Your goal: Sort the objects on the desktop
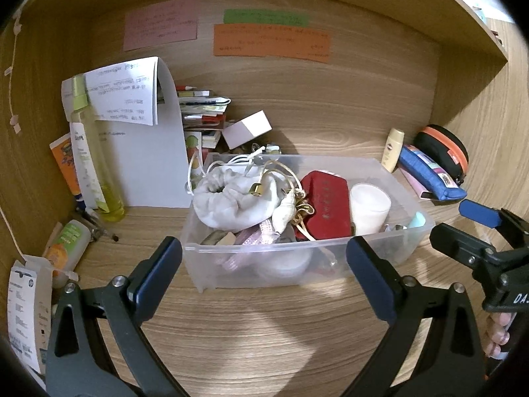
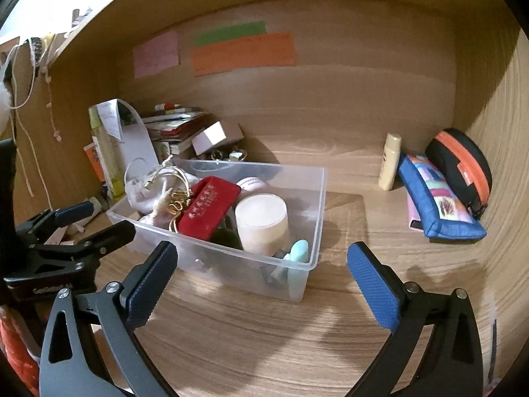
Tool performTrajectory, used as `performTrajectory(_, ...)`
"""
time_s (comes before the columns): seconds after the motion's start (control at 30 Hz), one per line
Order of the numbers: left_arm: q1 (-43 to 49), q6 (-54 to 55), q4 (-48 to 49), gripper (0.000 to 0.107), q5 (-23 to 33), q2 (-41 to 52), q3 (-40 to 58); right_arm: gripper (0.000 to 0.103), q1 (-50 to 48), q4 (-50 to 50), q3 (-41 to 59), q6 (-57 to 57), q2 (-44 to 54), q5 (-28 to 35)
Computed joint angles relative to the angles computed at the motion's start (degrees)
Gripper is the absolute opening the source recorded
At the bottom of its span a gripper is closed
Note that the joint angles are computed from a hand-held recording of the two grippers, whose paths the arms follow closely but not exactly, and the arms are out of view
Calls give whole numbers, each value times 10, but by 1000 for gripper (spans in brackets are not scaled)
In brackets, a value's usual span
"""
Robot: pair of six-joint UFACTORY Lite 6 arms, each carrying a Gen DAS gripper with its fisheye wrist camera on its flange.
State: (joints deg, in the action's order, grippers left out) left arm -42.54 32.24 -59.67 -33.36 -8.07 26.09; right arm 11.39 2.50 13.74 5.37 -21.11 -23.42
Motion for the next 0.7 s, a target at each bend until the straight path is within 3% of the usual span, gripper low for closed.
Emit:
performTrajectory(0.07,3,-4,4,101,4,2,2,103,-28,-87,-1,78,-1,-1)
performTrajectory(0.17,10,-11,12,101,12,5,5,103,-47,-142,-4,129,-8,-2)
performTrajectory(0.7,17,-16,18,101,19,5,5,103,-41,-124,-8,112,-25,12)
